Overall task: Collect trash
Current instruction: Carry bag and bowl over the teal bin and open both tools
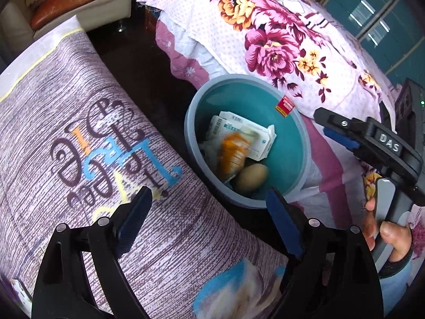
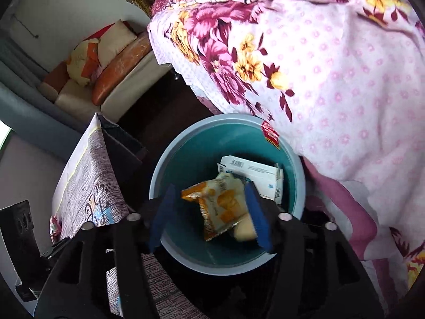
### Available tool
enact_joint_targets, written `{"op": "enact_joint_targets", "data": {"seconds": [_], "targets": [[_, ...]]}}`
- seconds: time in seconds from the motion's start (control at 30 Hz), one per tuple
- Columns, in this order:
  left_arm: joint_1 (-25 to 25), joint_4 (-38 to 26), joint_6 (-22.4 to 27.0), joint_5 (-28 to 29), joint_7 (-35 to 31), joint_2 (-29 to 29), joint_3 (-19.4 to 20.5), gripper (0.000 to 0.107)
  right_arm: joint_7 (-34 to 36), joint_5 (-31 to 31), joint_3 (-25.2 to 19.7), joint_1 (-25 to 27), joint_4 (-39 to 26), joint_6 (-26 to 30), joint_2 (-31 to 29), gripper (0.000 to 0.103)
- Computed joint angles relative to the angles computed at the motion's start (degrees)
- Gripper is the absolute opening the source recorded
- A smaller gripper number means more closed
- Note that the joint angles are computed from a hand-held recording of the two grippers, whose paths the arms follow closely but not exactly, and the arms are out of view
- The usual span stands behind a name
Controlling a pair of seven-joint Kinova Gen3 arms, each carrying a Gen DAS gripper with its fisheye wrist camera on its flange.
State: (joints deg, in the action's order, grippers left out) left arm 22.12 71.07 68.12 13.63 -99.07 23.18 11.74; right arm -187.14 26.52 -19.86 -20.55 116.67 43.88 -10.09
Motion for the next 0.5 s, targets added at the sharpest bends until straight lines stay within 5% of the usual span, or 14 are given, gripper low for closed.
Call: {"op": "enact_joint_targets", "data": {"seconds": [0.2,0.5], "targets": [[-1.87,2.03,-0.29,1.29,-0.85,-2.06,-0.26,0.088,1.62,-0.55,-0.33,-1.04,-3.21,2.65,0.29,0.074],[-6.19,6.69,-1.26,3.95,-3.14,-7.02,-1.27,0.088,2.97,-0.06,-1.04,-3.90,-8.49,5.80,2.81,0.075]]}}
